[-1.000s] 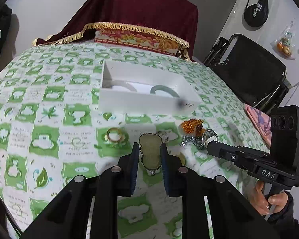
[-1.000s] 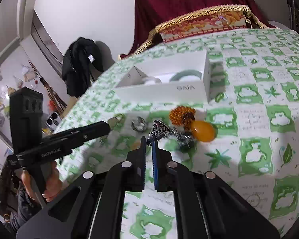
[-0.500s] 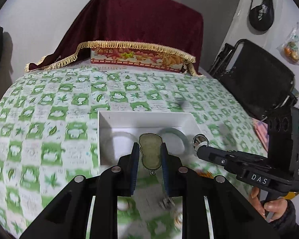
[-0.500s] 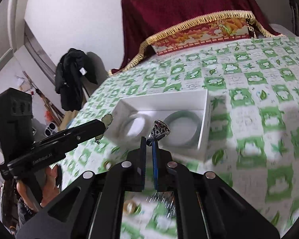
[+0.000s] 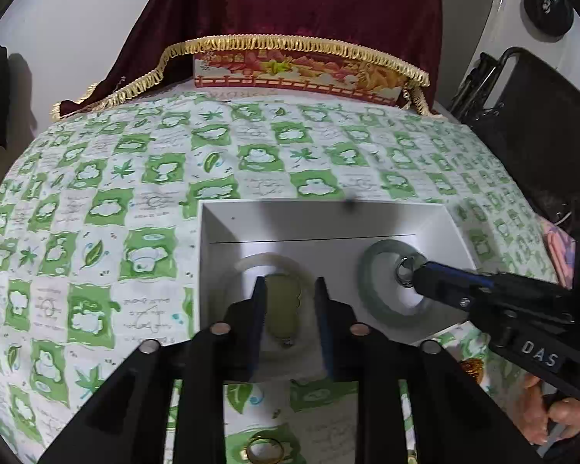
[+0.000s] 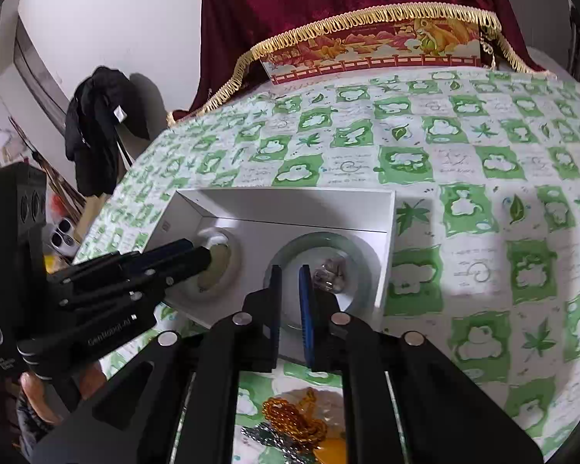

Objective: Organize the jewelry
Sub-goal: 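Lower the ring and pendant into the box and open both tools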

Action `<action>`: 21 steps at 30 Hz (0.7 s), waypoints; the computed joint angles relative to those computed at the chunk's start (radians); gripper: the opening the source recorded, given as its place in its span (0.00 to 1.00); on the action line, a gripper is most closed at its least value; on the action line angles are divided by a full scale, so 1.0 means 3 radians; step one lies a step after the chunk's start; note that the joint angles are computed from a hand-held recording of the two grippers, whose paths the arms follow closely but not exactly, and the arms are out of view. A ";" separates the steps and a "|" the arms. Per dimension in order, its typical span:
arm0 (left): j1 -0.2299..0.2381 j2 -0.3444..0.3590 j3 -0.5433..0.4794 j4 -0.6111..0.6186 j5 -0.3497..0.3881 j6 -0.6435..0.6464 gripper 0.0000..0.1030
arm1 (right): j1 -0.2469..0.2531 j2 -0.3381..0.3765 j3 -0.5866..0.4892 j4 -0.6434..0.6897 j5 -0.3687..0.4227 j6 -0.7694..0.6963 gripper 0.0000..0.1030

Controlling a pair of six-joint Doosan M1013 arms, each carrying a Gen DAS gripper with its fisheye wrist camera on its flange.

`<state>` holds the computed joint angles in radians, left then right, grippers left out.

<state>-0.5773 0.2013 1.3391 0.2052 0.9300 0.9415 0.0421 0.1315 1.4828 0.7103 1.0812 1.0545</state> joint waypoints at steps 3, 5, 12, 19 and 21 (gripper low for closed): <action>0.0018 -0.0046 0.0072 -0.0096 -0.0172 0.0021 0.38 | -0.0048 -0.0027 0.0081 0.0228 -0.0066 -0.0147 0.09; 0.0012 -0.0084 0.0120 -0.0055 -0.0276 -0.0040 0.46 | -0.0094 -0.0030 0.0118 0.0413 -0.0051 -0.0229 0.09; -0.0012 -0.0214 0.0261 0.0202 -0.0568 -0.0371 0.59 | -0.0183 -0.0055 0.0206 0.0760 -0.0091 -0.0370 0.18; -0.0065 -0.0353 0.0430 0.0650 -0.0689 -0.0881 0.72 | -0.0250 -0.0165 0.0338 0.0996 -0.0239 -0.0575 0.37; -0.0069 -0.0381 0.0472 0.0702 -0.0692 -0.0984 0.74 | -0.0273 -0.0194 0.0372 0.1030 -0.0265 -0.0579 0.40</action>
<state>-0.5979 0.0871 1.4806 0.4160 0.7225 0.6464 -0.0400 0.0733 1.5946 1.0192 1.0016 0.8809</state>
